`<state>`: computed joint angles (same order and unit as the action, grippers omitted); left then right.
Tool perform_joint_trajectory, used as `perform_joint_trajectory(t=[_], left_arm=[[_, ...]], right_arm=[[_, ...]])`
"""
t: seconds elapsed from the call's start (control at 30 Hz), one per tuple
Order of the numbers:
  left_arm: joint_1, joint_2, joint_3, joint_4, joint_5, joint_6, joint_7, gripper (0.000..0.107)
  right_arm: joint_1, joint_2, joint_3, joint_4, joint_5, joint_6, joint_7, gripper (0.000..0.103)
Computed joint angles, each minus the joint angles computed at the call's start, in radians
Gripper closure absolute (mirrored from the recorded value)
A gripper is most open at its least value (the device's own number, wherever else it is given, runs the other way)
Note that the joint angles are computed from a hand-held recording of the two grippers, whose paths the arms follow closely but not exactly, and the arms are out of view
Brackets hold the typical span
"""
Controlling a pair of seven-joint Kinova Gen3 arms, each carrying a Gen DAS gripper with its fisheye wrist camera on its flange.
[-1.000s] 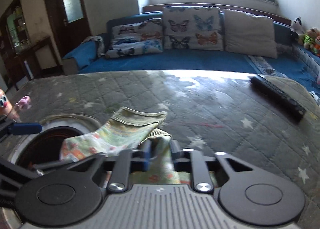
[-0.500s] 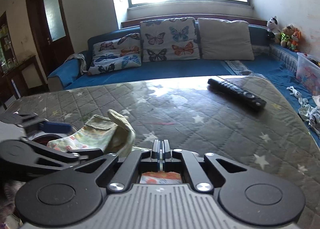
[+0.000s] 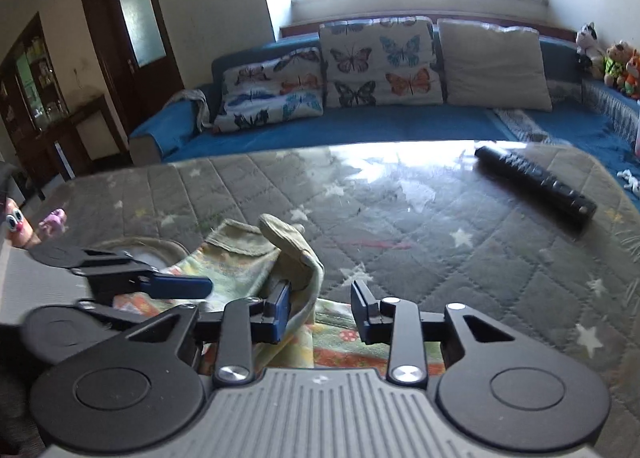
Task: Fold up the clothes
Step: 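Lift the shirt with both tools, shake it out and lay it down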
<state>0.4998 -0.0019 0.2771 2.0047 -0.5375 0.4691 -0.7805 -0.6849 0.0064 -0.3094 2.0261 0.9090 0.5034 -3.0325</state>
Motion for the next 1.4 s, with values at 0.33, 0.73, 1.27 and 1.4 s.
perform_joint_trajectory(t=[0.33, 0.73, 1.27, 1.4], left_arm=[[0.029, -0.015, -0.005, 0.025, -0.113, -0.003, 0.118, 0.104], [-0.121, -0.419, 0.060, 0.219, -0.099, 0.065, 0.306, 0.106], [-0.174, -1.020, -0.018, 0.293, 0.209, 0.555, 0.117, 0.106], [-0.188, -1.109, -0.036, 0.266, 0.254, 0.651, 0.062, 0.106]], right_arm=[[-0.022, -0.090, -0.074, 0.067, 0.114, 0.152, -0.205, 0.102], [0.047, -0.365, -0.399, 0.168, -0.035, 0.573, -0.403, 0.102], [0.237, -0.728, -0.784, 0.210, -0.614, 0.908, -0.536, 0.102], [0.330, -0.830, -0.831, 0.170, -0.713, 0.922, -0.469, 0.102]])
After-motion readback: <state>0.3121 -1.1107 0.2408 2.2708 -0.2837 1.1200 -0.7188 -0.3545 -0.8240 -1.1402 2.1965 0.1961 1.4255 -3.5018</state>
